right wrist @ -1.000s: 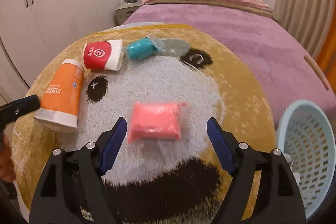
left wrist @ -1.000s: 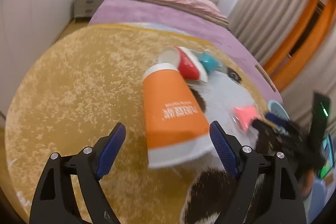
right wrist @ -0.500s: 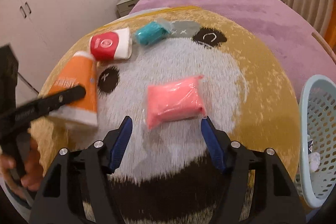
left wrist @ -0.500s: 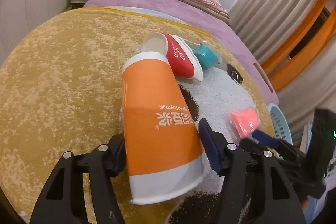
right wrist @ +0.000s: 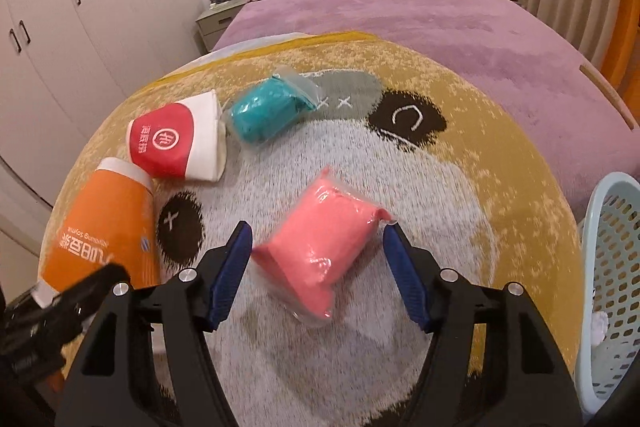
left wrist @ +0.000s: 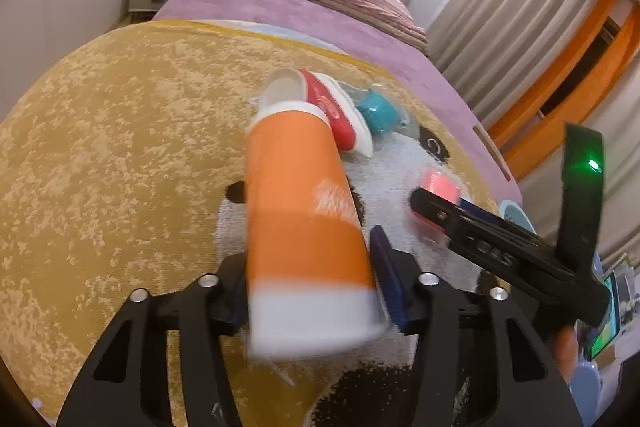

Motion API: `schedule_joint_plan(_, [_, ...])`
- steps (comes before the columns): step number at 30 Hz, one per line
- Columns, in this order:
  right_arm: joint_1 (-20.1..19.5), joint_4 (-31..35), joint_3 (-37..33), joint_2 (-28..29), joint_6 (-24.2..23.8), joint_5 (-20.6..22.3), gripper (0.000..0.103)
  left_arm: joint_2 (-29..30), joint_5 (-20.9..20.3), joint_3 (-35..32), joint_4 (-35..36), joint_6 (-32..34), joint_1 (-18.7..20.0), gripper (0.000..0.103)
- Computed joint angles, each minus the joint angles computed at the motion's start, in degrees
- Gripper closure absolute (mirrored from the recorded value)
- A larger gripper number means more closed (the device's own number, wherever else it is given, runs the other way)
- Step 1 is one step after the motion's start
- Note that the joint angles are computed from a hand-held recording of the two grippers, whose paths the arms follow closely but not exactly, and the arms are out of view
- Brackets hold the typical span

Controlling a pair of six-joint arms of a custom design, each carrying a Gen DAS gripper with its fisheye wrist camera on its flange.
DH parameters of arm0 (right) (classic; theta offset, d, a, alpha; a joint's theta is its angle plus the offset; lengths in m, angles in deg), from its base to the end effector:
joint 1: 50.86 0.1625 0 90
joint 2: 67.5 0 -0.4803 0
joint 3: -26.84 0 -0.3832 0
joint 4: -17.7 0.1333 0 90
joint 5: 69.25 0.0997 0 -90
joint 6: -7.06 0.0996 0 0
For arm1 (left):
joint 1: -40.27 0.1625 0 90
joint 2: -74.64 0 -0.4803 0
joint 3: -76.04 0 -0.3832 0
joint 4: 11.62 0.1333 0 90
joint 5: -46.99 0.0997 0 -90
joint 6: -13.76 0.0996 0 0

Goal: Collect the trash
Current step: 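Grasp the orange paper cup with left tool while right tool grasps the pink bag, then carry the orange cup and pink bag over the blue basket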

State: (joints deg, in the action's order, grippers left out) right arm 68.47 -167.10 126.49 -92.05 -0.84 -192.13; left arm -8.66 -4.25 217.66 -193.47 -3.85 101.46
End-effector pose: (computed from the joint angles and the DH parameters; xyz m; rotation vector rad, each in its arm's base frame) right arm 0.3911 -0.5344 -0.0534 0.6987 -2.4888 0.5821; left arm -0.0133 -0.4301 0.3037 -0.0201 2.5599 -1.0578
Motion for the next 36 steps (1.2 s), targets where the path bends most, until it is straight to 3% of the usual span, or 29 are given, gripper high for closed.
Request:
schedule_joint_plan(4, [0.1,0.1,-1.3,0.8,-0.3,-1.3,0.039,0.2,0.9,0.1,-0.2,0.5,-0.7,0.056])
schedule_joint_plan(7, [0.8,-1.4,-1.5,1.7,-2.4,-4.1,0.058,0.3,1.2,0.2,-0.5,0.6,-0.8,0.057])
schedule_joint_plan(10, [0.4,-2.9,0.3,0.5,-2.6,-1.9,0.063,-0.1,1.1,1.0,-1.6,1.1,-1.7,0.057])
schedule_joint_plan(17, [-0.6,-7.8,7.5,-4.3,-1.4,1.8,0.063,0.1,0.8,3.6,-4.1,1.5,-6.4,0.057])
schedule_joint_plan(24, [-0.8,-15.5,13.9,-10.0,-1.6,0.9,0.063,4.0,1.0,1.9,-3.9,3.1,-11.6,0.057])
schedule_joint_plan(36, [-5.3,-25.6,23.0,-20.3,-1.2,-1.8,0.063,17.4,-3.9,-6.9,-3.2,8.4,-15.6,0.057])
